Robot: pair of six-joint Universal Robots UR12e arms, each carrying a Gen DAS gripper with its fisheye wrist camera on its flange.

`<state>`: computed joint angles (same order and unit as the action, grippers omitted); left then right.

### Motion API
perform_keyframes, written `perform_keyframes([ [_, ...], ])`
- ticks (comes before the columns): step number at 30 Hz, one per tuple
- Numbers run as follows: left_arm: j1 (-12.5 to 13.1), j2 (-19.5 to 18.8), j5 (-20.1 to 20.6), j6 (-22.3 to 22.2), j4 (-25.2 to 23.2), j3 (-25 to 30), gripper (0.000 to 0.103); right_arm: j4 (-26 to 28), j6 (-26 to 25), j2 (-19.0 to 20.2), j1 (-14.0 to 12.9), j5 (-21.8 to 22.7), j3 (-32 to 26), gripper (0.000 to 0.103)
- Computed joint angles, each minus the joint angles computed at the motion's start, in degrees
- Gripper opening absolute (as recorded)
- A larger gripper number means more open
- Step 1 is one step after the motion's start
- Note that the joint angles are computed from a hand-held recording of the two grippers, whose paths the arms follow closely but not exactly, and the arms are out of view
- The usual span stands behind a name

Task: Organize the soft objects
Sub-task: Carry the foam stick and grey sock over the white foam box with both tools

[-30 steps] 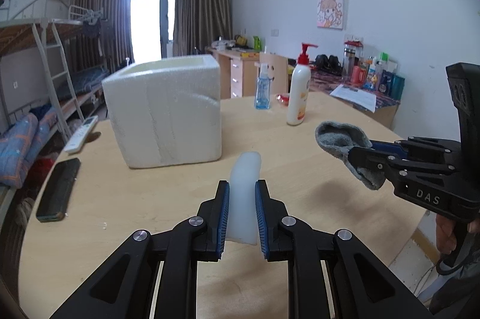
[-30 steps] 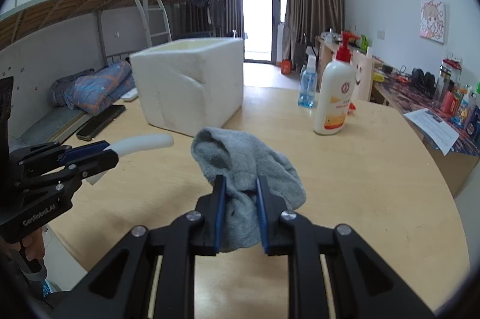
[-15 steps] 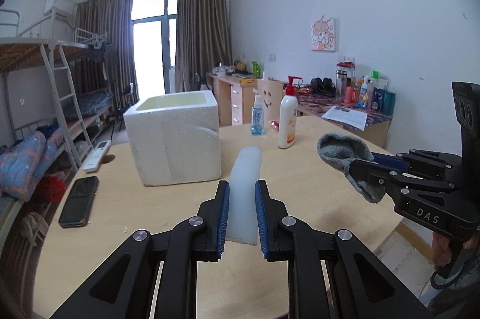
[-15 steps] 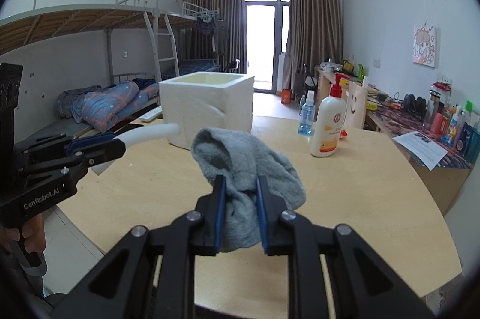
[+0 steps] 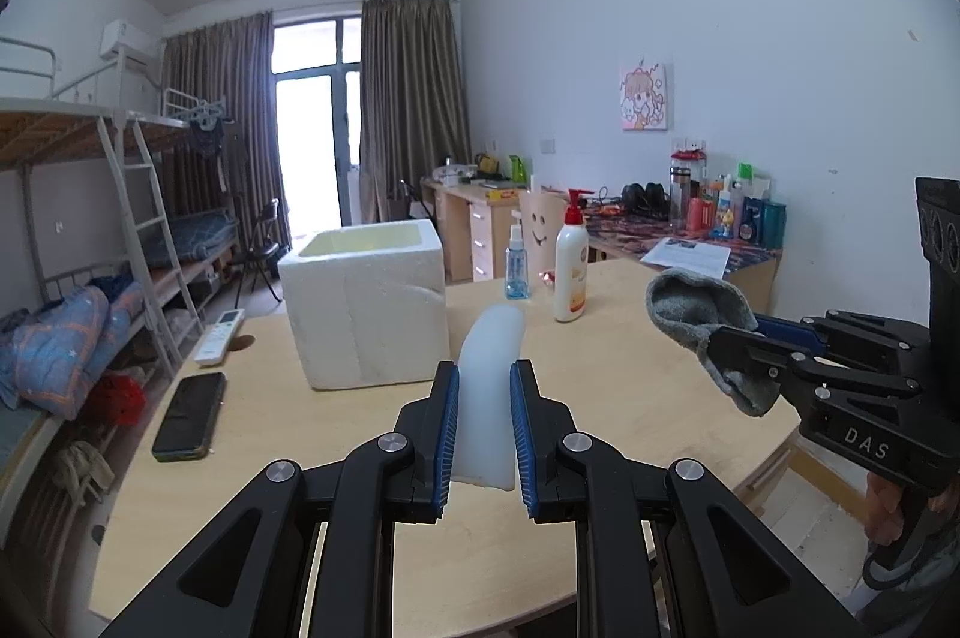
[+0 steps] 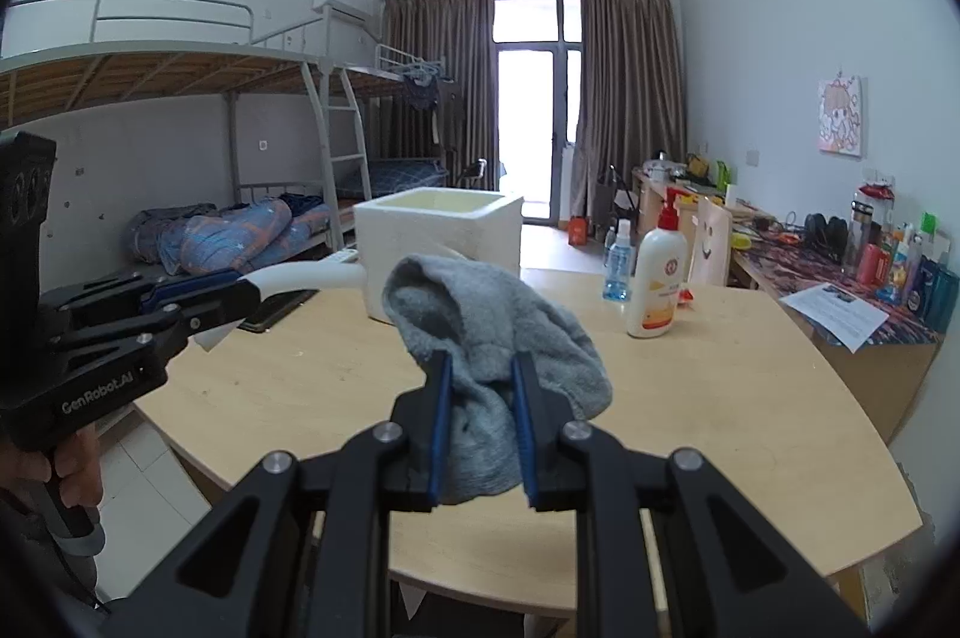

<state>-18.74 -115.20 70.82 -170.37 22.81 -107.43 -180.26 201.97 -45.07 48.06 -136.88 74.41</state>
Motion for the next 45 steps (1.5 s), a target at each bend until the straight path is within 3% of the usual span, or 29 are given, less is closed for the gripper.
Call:
perform_keyframes([
  [18,1.1,0.3,4.0,-2.0,1.3,0.0,0.019,-1.8,-4.7,2.4,-1.0,5.0,-4.1,0.023],
  [31,2.2,-1.3,5.0,-2.7,-1.0,4.1,0.019,0.1,-5.4,3.5,-2.4,8.5,-7.5,0.023],
  [45,1.9,-3.2,3.9,-2.0,-5.1,10.4,0.019,3.2,-7.1,3.8,-4.3,9.4,-11.4,0.023],
])
